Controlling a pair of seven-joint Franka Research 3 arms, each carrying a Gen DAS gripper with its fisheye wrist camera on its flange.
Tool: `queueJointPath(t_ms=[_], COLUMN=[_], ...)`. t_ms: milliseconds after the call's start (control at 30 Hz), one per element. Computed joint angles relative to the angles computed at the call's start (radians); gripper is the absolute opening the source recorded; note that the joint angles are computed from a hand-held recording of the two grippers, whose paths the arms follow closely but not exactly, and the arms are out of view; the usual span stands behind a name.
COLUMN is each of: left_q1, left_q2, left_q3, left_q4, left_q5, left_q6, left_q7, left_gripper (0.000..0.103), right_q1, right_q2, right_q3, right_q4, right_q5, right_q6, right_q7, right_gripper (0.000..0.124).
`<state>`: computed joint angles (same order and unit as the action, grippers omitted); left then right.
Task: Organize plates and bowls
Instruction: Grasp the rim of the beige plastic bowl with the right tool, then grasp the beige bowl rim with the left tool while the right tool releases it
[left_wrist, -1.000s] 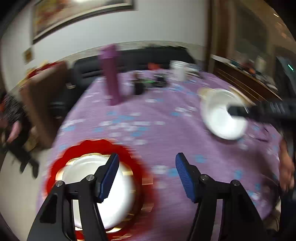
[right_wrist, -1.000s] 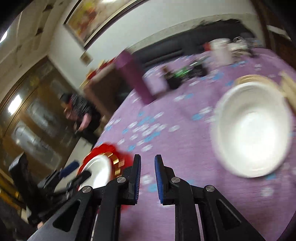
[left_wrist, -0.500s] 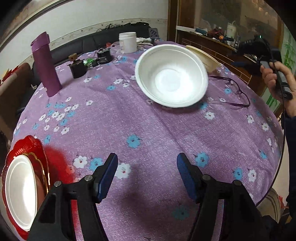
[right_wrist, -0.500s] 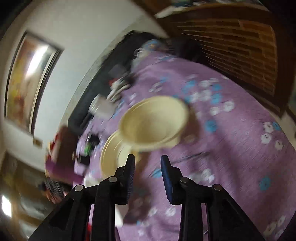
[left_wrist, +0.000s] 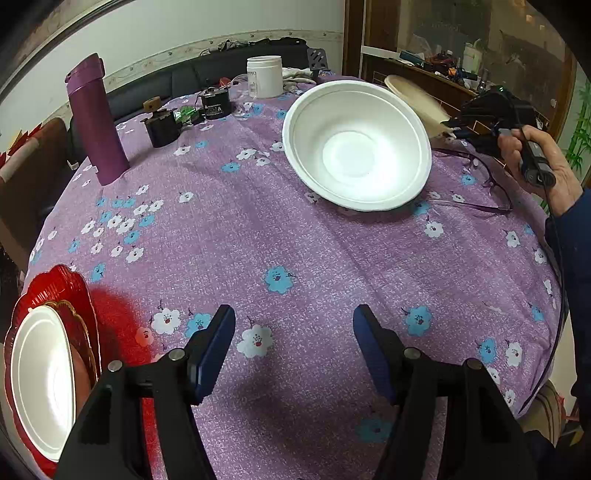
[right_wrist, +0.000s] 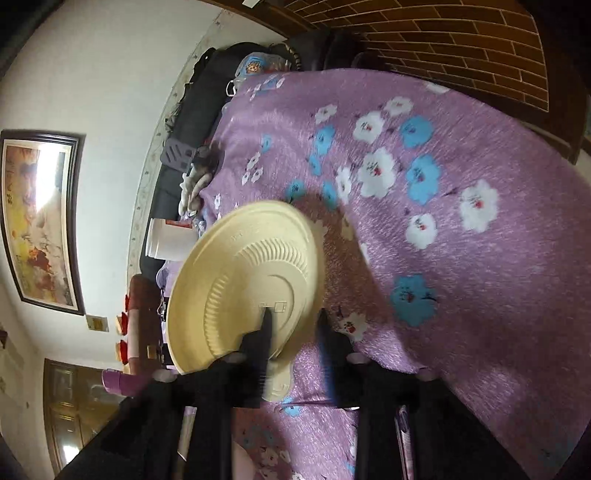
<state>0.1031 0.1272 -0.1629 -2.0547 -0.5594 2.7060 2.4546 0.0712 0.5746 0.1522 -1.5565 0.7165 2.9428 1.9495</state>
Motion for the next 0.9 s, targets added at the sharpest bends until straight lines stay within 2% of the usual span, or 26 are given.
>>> queueJointPath(t_ms=[100,133,200,333,367,467,500,567,667,733,900], left_q1=[0.002,0.004,0.007,0.015,0.018,0.027,0.028,0.031,0.035,0.037,0.036], left_q2=[0.006,0.007,0.004,-0.005,-0.010,-0.032,-0.038,-0.053,-0.075,-0.085,-0.101], left_q3=[0.001,0.000,-0.002,0.000,0.001,0.009,0.013,0.026,0.049,0.064,0.091], left_q4=[0.007,0.008,0.007,0.006,0.005,0.001,0.002,-0.001,-0.002,-0.001,-0.003], left_q5=[0.003,0.000,-0.011,-0.036,-0.049,-0.102,-0.119,-0.153,-0.200,-0.228,-0.261], left_q6=[-0.001,0.001,0.006,0.012,0.012,0.012,0.010,0.010,-0.005,-0.017,-0.022], left_q7=[-0.007,-0.007,0.002,0.016,0.025,0.062,0.074,0.099,0.122,0.135,0.149], left_gripper=[0.066,0.066,0.066,0.066,0.066,0.066,0.066,0.066,0.066,0.066,0.067], right_q1=[0.005,0.030,0.117,0.155,0.155,0.056,0.023,-0.003,0.020,0.065,0.221], right_q2=[-0.024,-0.040,-0.083,-0.170,-0.195,-0.263,-0.279,-0.291,-0.291,-0.269,-0.144], right_q3=[0.012,-0.014,-0.109,-0.116,-0.104,0.069,0.129,0.198,0.233,0.220,0.118], right_q4=[-0.037,-0.056,-0.101,-0.188,-0.210,-0.255,-0.258,-0.251,-0.231,-0.201,-0.045], right_q5=[-0.006,-0.029,-0.118,-0.198,-0.212,-0.172,-0.139,-0.075,-0.044,-0.072,-0.241], right_q6=[0.069,0.090,0.118,0.183,0.192,0.194,0.166,0.109,-0.025,-0.111,-0.328], right_q7=[-0.041,-0.029,0.035,0.030,0.018,-0.151,-0.226,-0.347,-0.471,-0.491,-0.432], right_gripper=[0.009,0.009,0.009,0.009,0.009,0.009,0.009,0.009,0.009,0.009,0.010])
